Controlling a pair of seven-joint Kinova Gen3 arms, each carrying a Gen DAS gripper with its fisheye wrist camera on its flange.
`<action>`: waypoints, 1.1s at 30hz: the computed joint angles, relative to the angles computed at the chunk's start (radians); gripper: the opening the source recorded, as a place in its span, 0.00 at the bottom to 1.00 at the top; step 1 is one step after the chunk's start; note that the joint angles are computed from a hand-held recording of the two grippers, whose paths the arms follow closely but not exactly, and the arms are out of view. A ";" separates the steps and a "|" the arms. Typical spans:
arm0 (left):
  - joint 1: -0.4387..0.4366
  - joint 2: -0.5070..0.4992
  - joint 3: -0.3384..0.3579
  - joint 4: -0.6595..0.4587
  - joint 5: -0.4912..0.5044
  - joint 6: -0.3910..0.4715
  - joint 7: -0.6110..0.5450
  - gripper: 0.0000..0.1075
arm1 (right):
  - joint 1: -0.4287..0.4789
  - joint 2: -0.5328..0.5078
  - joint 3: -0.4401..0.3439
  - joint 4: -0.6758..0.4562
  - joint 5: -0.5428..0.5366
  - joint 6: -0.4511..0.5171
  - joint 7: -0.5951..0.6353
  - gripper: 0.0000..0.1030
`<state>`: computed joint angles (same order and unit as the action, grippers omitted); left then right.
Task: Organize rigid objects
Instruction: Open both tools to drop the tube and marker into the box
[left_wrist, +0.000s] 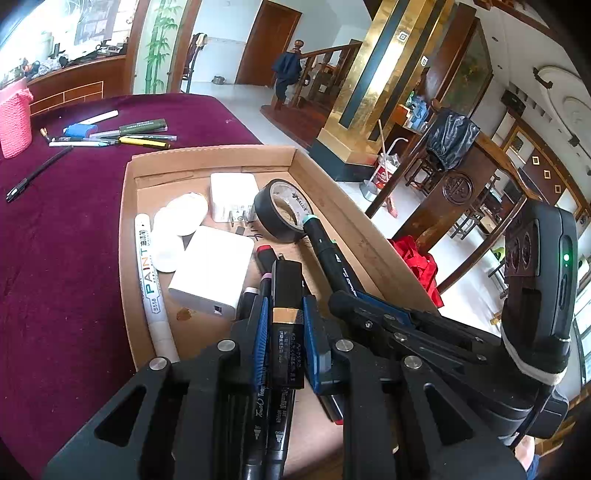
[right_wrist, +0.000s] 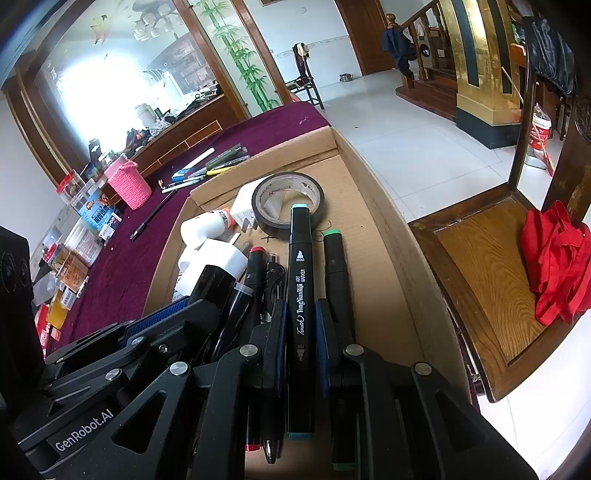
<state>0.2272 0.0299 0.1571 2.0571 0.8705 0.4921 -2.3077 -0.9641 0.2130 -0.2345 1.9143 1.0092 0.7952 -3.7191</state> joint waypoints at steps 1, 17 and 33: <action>-0.002 0.003 -0.001 -0.002 0.004 0.007 -0.004 0.15 | 0.000 0.001 -0.001 -0.001 -0.002 0.003 0.003 0.13; -0.020 0.018 0.001 -0.003 0.011 0.013 0.014 0.15 | -0.003 -0.004 -0.003 -0.004 -0.017 -0.008 0.024 0.15; -0.016 -0.081 -0.051 0.033 0.015 0.010 0.044 0.50 | -0.052 -0.022 -0.039 -0.017 0.014 0.045 -0.002 0.28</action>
